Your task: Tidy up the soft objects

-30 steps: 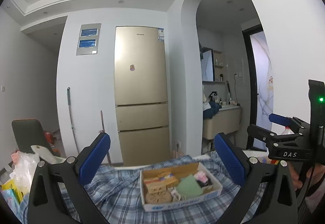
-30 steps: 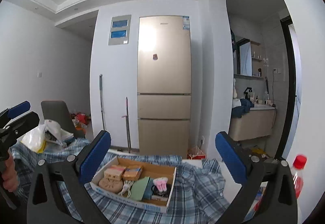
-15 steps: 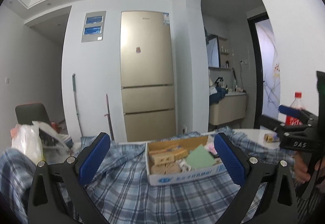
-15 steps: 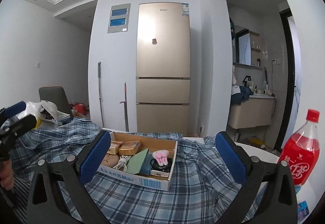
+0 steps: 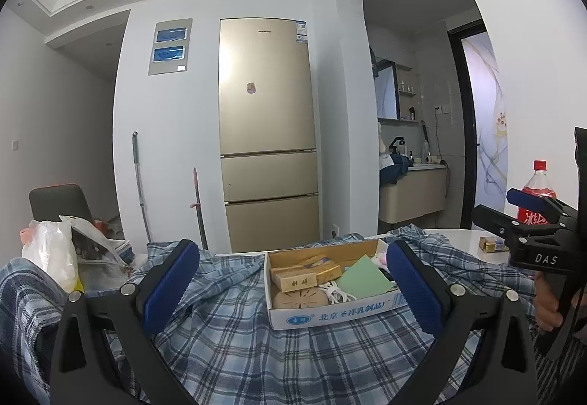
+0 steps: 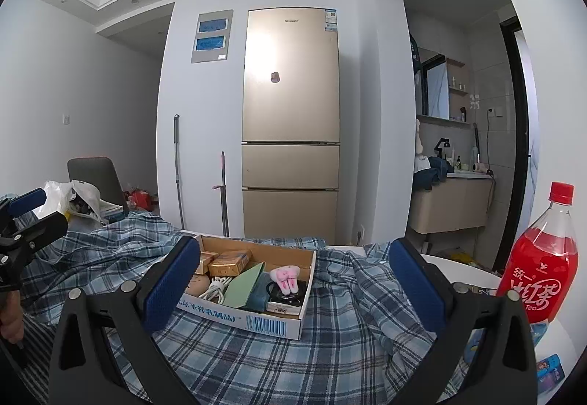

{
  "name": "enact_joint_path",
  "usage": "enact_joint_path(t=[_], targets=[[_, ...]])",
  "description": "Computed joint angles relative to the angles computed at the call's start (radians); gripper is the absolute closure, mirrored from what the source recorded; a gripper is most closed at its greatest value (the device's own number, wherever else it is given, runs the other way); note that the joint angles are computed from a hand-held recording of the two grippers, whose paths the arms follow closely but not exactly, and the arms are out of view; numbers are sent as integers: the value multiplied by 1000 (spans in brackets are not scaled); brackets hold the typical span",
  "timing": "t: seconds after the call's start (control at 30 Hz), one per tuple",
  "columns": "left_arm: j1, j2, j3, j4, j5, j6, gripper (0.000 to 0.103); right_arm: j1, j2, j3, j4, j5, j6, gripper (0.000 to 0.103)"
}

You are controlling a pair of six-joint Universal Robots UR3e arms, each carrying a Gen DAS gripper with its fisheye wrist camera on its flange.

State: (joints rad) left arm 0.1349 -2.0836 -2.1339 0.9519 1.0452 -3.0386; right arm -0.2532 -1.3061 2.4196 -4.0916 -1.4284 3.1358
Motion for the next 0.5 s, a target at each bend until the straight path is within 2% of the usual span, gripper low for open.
enact_joint_path(t=[0.5], targets=[[10,0,14,-35,0,-14,0,6,2,6,-9,-4,-5,0]])
